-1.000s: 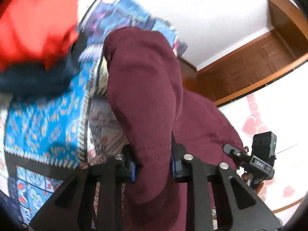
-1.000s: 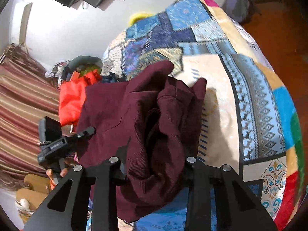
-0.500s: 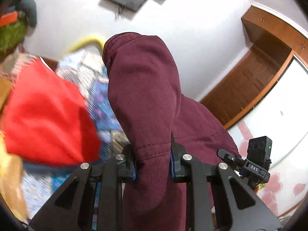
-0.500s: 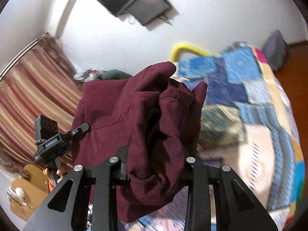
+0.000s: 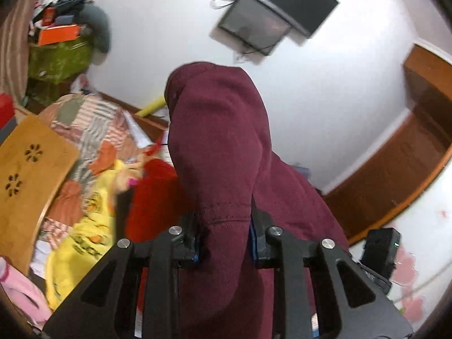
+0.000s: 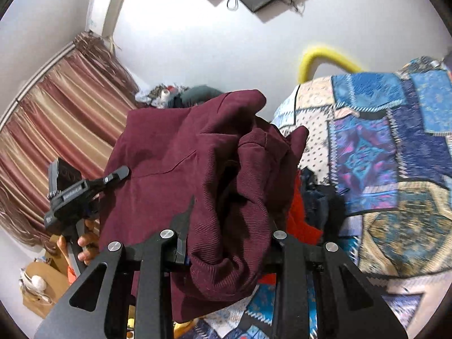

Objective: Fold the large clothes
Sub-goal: 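Carry the shirt onto the red and blue clothes stack and release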

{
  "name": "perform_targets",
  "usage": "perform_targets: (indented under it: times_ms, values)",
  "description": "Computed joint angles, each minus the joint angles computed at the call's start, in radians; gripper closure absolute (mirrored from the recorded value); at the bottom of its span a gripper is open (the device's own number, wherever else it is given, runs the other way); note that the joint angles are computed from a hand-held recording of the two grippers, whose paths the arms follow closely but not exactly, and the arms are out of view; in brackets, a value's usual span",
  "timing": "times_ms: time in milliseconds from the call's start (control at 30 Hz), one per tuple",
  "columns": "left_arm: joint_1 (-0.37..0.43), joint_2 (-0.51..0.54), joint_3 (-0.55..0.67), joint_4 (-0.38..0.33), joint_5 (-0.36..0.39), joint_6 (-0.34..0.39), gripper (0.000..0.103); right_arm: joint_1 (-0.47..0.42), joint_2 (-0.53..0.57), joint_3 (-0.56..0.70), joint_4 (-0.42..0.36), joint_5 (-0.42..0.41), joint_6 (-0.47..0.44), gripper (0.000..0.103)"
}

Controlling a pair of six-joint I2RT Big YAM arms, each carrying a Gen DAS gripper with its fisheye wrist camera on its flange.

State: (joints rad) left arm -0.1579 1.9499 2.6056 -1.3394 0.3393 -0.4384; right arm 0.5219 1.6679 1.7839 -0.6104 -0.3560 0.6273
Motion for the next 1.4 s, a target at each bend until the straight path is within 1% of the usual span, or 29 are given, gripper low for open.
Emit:
perform_targets:
  times_ms: [67,100,133,167,200,233,267,300,333,400,433,467,500,533,600,700,800,900,933,967,1067,1133,1267,1300,1400]
  values:
    - [0.023,0.071,0.039,-0.049,-0.009,0.011,0.077,0.01,0.052,0.024,-0.019,0.016,-0.007,0.075]
    - [0.033,0.085,0.02,-0.05,-0.005,0.005,0.076,0.012,0.079,0.037,-0.031,0.023,-0.007,0.075]
    - [0.044,0.089,-0.01,-0.032,0.006,-0.004,0.075,0.013,0.106,0.059,-0.046,0.025,-0.005,0.075]
    - [0.055,0.075,-0.078,0.019,0.021,-0.029,0.073,0.01,0.133,0.062,-0.051,0.021,-0.003,0.075]
    - [0.07,0.048,-0.17,0.097,0.051,-0.073,0.07,0.006,0.145,0.056,-0.043,0.004,0.008,0.075]
    - [0.075,0.035,-0.213,0.132,0.069,-0.091,0.069,0.001,0.154,0.041,-0.025,-0.019,0.026,0.074]
    - [0.083,0.034,-0.241,0.16,0.091,-0.094,0.068,-0.004,0.158,0.011,0.012,-0.04,0.038,0.074]
    - [0.087,0.035,-0.245,0.164,0.098,-0.083,0.067,-0.004,0.163,0.011,0.021,-0.045,0.041,0.073]
    - [0.085,0.041,-0.239,0.158,0.088,-0.06,0.066,-0.006,0.162,-0.003,0.035,-0.048,0.036,0.072]
    - [0.07,0.057,-0.189,0.108,0.035,-0.006,0.063,-0.005,0.158,-0.001,0.029,-0.046,0.031,0.071]
    - [0.066,0.062,-0.172,0.091,0.018,0.013,0.062,-0.007,0.153,0.002,0.016,-0.05,0.033,0.068]
    - [0.059,0.068,-0.148,0.066,-0.008,0.037,0.059,-0.009,0.151,0.006,0.0,-0.05,0.034,0.068]
    - [0.054,0.065,-0.143,0.053,-0.025,0.048,0.055,-0.007,0.147,0.01,-0.014,-0.045,0.035,0.062]
    - [0.047,0.064,-0.13,0.033,-0.054,0.059,0.054,-0.008,0.14,0.006,-0.026,-0.036,0.036,0.056]
    - [0.032,0.042,-0.143,0.021,-0.111,0.071,0.053,-0.005,0.12,0.011,-0.085,0.014,0.029,0.05]
    - [0.016,-0.011,-0.201,0.045,-0.183,0.075,0.053,0.004,0.083,0.01,-0.139,0.09,-0.011,0.05]
    - [-0.005,-0.084,-0.265,0.07,-0.264,0.09,0.053,0.012,0.038,-0.007,-0.16,0.161,-0.053,0.05]
    - [-0.024,-0.162,-0.336,0.104,-0.321,0.12,0.053,0.038,-0.033,-0.027,-0.179,0.249,-0.107,0.05]
    - [-0.033,-0.196,-0.367,0.122,-0.336,0.13,0.053,0.043,-0.046,-0.03,-0.178,0.267,-0.12,0.05]
    - [-0.042,-0.226,-0.394,0.138,-0.345,0.137,0.053,0.062,-0.081,-0.04,-0.179,0.308,-0.145,0.05]
    - [-0.083,-0.326,-0.477,0.186,-0.38,0.157,0.053,0.11,-0.151,-0.068,-0.151,0.402,-0.201,0.05]
    - [-0.119,-0.4,-0.534,0.224,-0.401,0.171,0.053,0.142,-0.202,-0.092,-0.122,0.446,-0.231,0.05]
    - [-0.209,-0.562,-0.672,0.333,-0.463,0.201,0.053,0.226,-0.328,-0.172,-0.043,0.556,-0.273,0.05]
    - [-0.238,-0.6,-0.702,0.356,-0.483,0.213,0.053,0.252,-0.363,-0.198,-0.014,0.589,-0.282,0.05]
    - [-0.337,-0.707,-0.792,0.431,-0.581,0.25,0.053,0.316,-0.444,-0.267,0.058,0.656,-0.309,0.05]
